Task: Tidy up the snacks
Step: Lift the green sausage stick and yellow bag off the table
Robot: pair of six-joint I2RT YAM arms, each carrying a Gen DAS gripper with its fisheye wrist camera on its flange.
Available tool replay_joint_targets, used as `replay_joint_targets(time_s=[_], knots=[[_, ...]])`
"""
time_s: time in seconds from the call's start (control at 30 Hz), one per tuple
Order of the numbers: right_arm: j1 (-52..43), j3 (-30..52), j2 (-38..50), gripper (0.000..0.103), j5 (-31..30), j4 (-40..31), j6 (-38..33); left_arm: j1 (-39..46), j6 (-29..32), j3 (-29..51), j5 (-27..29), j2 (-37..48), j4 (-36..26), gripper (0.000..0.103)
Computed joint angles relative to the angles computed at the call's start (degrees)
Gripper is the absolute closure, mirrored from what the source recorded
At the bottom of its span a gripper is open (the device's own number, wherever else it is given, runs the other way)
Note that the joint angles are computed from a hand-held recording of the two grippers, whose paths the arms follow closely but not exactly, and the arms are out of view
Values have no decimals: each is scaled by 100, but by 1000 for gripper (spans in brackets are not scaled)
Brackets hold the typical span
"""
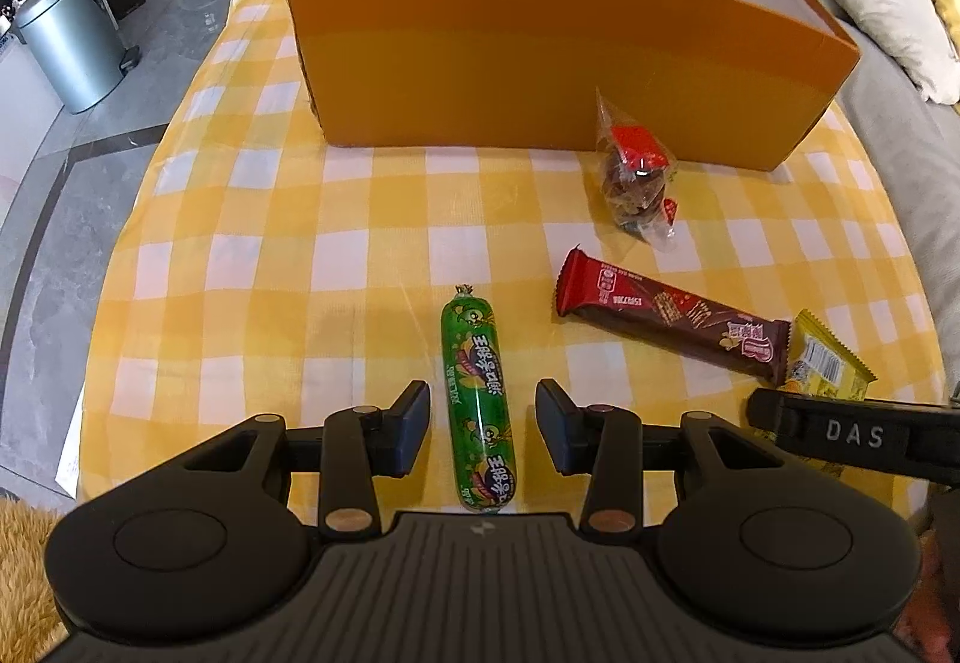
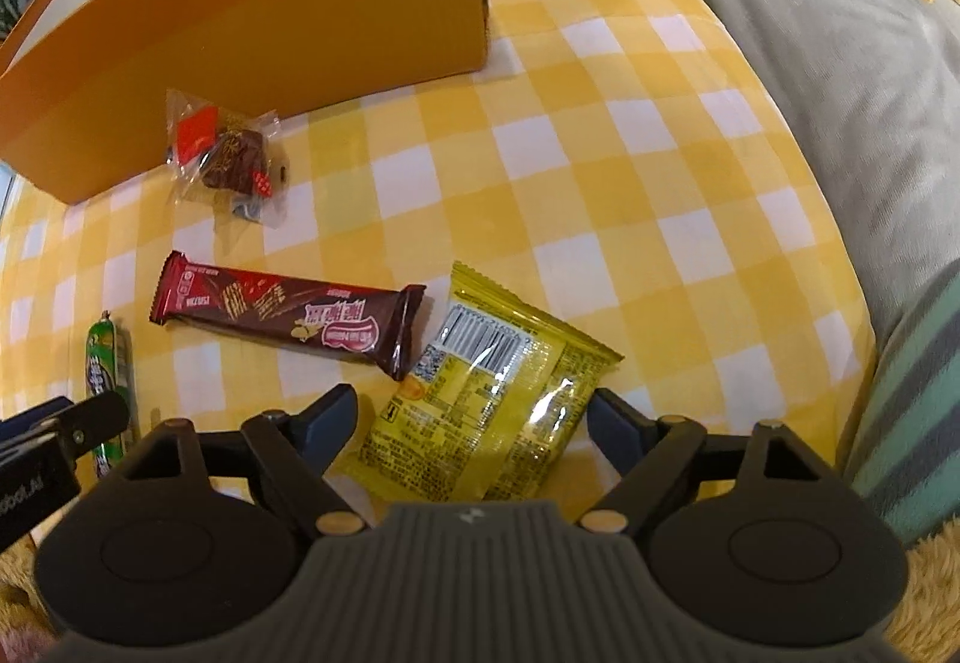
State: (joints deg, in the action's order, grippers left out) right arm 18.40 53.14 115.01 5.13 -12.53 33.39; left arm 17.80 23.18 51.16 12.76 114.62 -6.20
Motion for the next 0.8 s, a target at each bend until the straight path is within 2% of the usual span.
replay_joint_targets(time_s=[0.2,0.53,0.6,0.67,0.73,0.8], knots=[[46,12,-42,35,134,-241,-479,14,0,97,2,57,-139,54],[-135,-325,-277,43,-71,-26,-1018,-162,-133,247,-262,224,-304,54],[-171,-360,-318,44,-130,-16,-987,-155,-162,327,-200,273,-412,58],[-242,-413,-371,44,-222,7,-959,-155,-204,387,-231,327,-474,70],[-306,-473,-429,44,-290,32,-939,-159,-202,380,-278,342,-441,75],[-354,-501,-450,44,-325,57,-911,-155,-175,378,-257,345,-456,78]])
